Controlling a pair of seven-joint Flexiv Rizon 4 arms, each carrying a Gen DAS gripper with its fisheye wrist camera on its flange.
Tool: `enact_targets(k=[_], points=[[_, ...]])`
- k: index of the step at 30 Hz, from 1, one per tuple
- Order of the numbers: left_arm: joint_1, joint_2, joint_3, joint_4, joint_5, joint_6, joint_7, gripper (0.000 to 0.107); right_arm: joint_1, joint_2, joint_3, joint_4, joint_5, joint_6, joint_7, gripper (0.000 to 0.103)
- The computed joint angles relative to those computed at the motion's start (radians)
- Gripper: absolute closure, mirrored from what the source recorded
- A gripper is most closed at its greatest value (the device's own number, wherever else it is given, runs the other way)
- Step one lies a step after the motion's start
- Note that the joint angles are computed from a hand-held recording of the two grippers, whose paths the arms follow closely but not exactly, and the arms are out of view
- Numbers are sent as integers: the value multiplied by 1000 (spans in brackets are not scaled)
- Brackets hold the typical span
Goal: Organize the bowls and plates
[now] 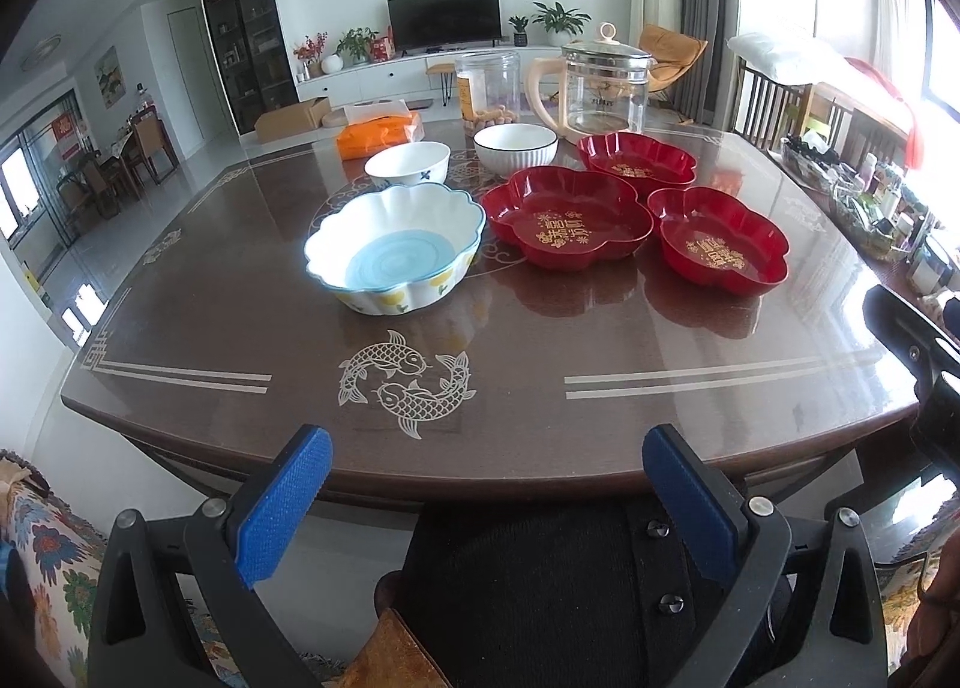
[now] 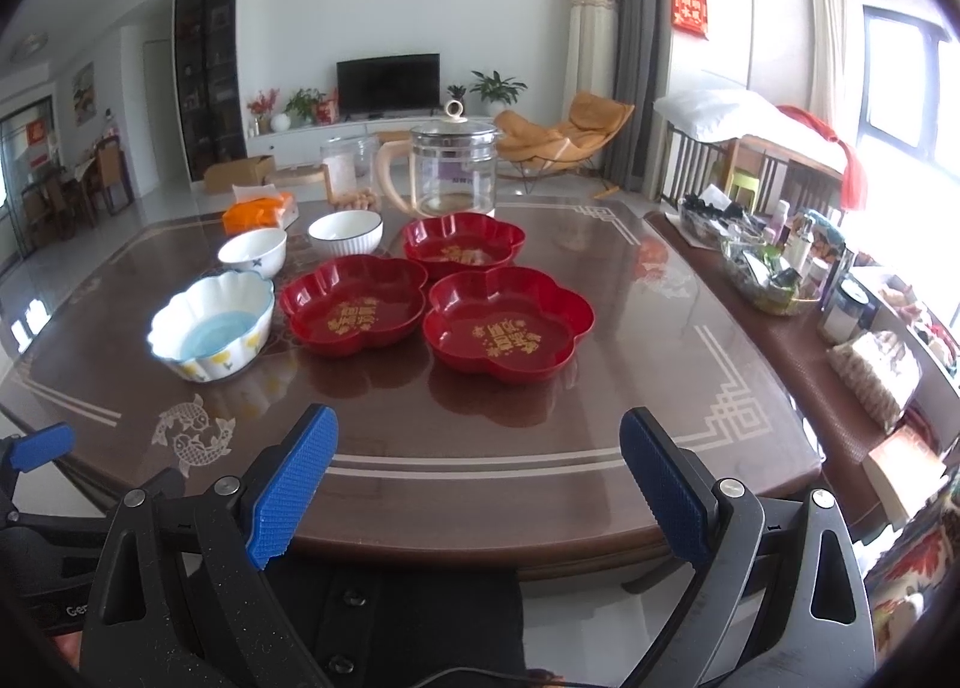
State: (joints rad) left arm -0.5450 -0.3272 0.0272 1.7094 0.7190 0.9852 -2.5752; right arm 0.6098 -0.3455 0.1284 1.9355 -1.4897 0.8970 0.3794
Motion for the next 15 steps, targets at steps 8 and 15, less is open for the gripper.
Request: enact_targets(k=[8,15], points=[[46,74,6,124,-30,141,-84,4,-6,10,2,8,-23,2,19,7],[81,98,-11,191,-40,359,-40,4,-11,16,6,15,-35,2,37,7]])
